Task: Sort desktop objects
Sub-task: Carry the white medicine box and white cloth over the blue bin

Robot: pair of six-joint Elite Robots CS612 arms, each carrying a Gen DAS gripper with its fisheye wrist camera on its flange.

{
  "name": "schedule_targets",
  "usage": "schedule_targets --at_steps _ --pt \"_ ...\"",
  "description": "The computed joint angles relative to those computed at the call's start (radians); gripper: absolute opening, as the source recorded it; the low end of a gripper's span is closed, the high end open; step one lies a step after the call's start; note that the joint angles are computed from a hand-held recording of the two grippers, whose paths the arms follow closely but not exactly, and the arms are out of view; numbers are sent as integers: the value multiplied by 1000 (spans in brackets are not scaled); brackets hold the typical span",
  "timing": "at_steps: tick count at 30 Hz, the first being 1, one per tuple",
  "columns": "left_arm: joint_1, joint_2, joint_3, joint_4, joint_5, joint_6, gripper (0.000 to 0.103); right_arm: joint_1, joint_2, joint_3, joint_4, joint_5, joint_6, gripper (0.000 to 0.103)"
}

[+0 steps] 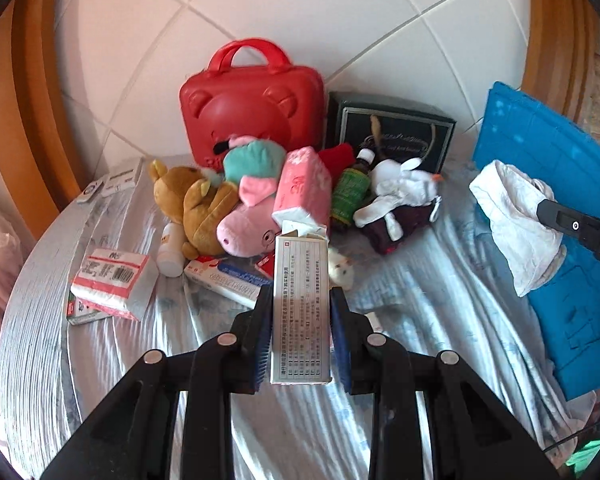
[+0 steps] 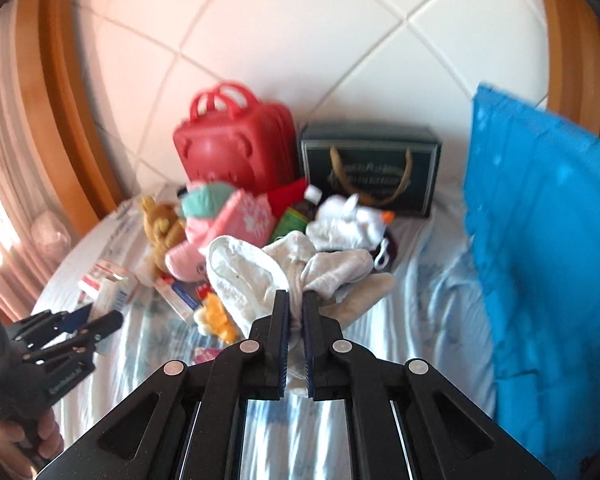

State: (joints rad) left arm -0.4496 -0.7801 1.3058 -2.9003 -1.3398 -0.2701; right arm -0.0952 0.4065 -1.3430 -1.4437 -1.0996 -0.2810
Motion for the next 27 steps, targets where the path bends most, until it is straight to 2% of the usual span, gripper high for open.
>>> schedule_targets --at_steps 8,13,17,20,25,27 --pt "-61 -44 23 -127 -18 79 27 -65 17 -146 -69 50 50 7" --pt "-101 -44 -10 -184 -42 134 27 -110 15 -191 -146 47 104 7" --pt "-133 -35 -55 -213 -91 161 27 -153 7 -213 -210 19 139 7" --pt "-162 -21 -98 -214 -104 183 27 -184 -1 -225 -239 -7 148 7" --pt "-208 0 -179 -134 -144 164 27 -243 -12 -225 -256 -57 162 7" --pt "-231 10 -206 -121 -133 182 27 -265 -14 -224 -249 -70 156 7"
